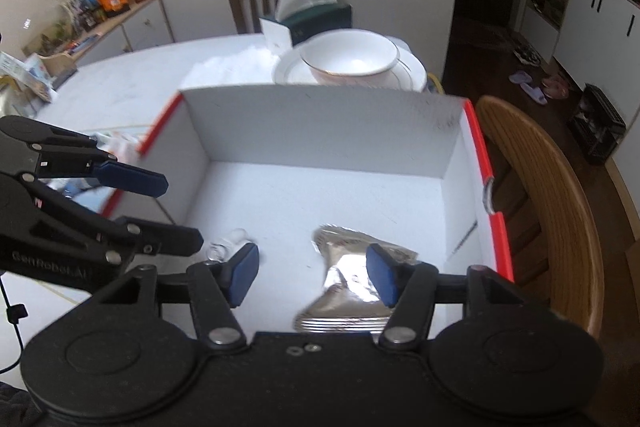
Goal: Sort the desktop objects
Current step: 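Open both tools to release the cotton pad and pouch into the box, then move both tools back to the items on the table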
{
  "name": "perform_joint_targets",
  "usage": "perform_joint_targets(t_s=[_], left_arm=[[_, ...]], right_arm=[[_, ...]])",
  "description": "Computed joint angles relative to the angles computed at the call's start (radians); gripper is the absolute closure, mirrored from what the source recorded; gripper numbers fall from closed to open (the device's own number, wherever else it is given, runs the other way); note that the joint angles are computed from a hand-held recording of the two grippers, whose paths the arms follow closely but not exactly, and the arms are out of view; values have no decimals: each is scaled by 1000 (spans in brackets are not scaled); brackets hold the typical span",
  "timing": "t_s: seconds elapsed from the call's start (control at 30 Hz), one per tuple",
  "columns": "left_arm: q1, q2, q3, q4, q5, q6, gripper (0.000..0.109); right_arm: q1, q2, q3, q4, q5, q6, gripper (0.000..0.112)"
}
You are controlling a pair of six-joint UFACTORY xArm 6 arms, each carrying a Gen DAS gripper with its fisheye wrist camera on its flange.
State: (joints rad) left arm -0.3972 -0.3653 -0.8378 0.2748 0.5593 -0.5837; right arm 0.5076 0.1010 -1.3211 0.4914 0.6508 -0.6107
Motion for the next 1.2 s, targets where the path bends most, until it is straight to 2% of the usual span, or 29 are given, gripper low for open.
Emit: perform_joint_targets(t_s=[0.23,0.37,0.6,0.87,1.0,1.2], left_arm=[[-6,-126,76,151,-6,-121,49],[1,-210,130,180,-4,-137,49],[9,-369,223,243,27,-149,49],[53,-581,346,239,70,-82,43],[91,-710,418,201,104,-26,35],[183,-915,516,83,181,90,33]], right_arm=[[28,-70,63,66,-41,-22,50],[63,-104,102,81,-100,-20,49],[132,-126,122,69,-143,33,48],[229,-126,129,6,-196,130,44],[275,-115,121,-20,-212,177,43],[344,-82,93,-72,-222,248,42]])
